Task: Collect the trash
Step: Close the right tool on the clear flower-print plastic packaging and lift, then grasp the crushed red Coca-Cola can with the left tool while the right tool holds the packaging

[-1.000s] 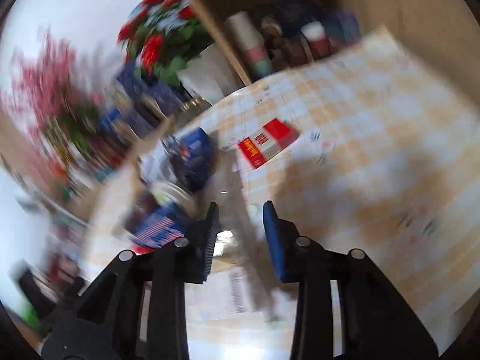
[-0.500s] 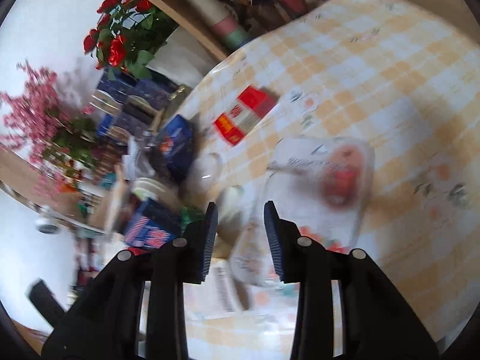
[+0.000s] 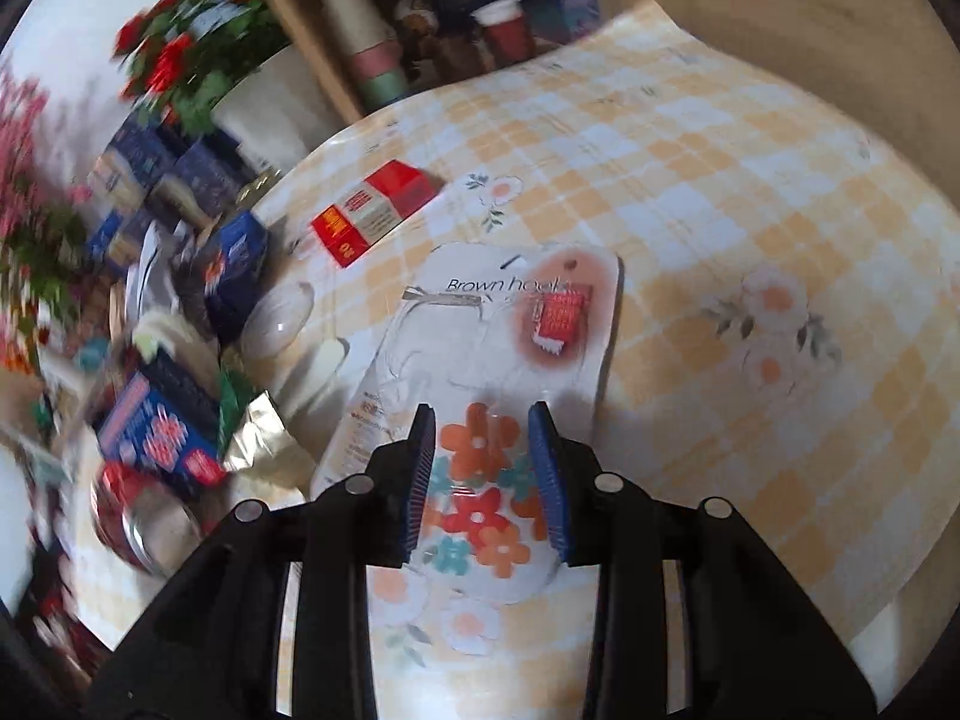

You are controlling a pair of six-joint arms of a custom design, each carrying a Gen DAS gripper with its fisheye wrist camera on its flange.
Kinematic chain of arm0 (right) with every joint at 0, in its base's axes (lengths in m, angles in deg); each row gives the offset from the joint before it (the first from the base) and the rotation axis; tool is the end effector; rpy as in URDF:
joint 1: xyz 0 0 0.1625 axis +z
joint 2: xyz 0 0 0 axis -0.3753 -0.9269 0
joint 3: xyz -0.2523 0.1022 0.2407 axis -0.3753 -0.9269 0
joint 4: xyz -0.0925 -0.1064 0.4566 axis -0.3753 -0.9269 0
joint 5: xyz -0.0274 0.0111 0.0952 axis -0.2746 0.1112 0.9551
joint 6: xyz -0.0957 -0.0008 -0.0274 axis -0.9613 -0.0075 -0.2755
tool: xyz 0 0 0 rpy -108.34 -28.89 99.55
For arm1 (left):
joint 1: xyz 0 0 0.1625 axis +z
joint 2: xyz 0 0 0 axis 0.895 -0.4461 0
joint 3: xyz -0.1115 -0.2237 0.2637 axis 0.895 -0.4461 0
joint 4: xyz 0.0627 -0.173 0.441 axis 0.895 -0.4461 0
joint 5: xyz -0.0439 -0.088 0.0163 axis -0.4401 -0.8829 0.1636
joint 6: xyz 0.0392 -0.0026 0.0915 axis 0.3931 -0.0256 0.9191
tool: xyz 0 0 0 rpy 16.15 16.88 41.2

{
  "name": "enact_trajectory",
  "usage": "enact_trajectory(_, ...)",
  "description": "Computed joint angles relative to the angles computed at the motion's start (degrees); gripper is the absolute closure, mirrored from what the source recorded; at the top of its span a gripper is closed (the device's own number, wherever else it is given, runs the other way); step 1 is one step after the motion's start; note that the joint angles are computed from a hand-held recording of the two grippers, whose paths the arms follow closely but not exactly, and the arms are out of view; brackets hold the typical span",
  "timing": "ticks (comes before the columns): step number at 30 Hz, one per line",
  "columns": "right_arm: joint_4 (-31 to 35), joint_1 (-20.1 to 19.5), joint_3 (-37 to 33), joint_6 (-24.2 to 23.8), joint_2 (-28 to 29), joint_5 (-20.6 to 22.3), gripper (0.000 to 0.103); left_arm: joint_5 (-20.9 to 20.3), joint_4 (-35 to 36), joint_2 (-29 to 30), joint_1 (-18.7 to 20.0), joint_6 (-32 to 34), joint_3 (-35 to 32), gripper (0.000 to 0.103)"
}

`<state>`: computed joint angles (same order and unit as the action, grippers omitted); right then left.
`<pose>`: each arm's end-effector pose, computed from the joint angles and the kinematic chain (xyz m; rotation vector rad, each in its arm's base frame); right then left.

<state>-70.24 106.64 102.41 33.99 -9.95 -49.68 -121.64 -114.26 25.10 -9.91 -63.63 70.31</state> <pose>0.0096 -0.8165 0.4024 -0.3390 -2.3832 1.0837 -0.3731 -0.8316 0.1046 0.6610 2.4513 -0.8514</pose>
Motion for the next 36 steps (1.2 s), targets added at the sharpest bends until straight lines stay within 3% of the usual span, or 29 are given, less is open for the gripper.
enact_trajectory(1,-0.3,0.4,-0.7,2.8,0.7,-2.0,0.016,0.0,-0.2,-0.1,0.0,0.0,0.1,0.005)
enact_trajectory(2,-2.3,0.8,-0.3,3.9,0.9,-3.2,0.007,0.1,-0.3,-0.2,0.1,-0.1,0.3,0.005)
enact_trajectory(4,-5.5,1.3,-0.1,3.1,1.5,-2.9,0.01,0.0,-0.4,-0.2,0.2,-0.6,0.3,0.005)
enact_trajectory(6,-5.3,2.1,-2.9,0.6,3.9,-5.1,0.026,-0.1,-0.1,0.0,0.4,-0.9,0.1,0.005)
enact_trajectory(7,-4.7,2.4,-4.3,-0.2,5.1,-6.6,0.039,-0.1,-0.1,0.1,0.4,-1.0,-0.1,0.005)
enact_trajectory(8,-3.1,2.5,-6.3,0.0,6.5,-8.2,0.045,-0.1,0.0,0.2,0.5,-1.0,-0.2,0.005)
enact_trajectory(11,-1.2,2.6,-8.7,1.9,8.6,-10.2,0.044,-0.4,-0.1,0.6,0.6,-0.7,-0.6,0.005)
enact_trajectory(15,-1.7,3.3,-11.2,-0.1,11.0,-13.4,0.039,-0.6,0.3,1.7,0.6,0.0,-2.0,0.005)
enact_trajectory(19,-3.2,3.3,-11.6,-1.7,11.8,-14.6,0.041,-1.1,0.6,2.8,0.6,0.5,-3.5,0.006)
enact_trajectory(22,-4.2,3.0,-11.1,-2.8,11.5,-13.1,0.043,-1.9,1.9,3.7,0.7,0.5,-5.0,0.011)
enact_trajectory(27,-8.6,3.2,-6.4,-6.8,8.1,-8.8,0.044,-3.4,4.1,5.6,0.7,2.0,-7.7,0.03)
enact_trajectory(33,-11.5,3.6,-0.5,-8.8,3.5,-4.4,0.044,-4.2,6.8,8.6,1.0,1.5,-12.5,0.037)
enact_trajectory(36,-12.0,3.7,1.3,-9.2,2.1,-2.5,0.044,-5.7,8.8,8.9,1.9,-2.7,-14.0,0.043)
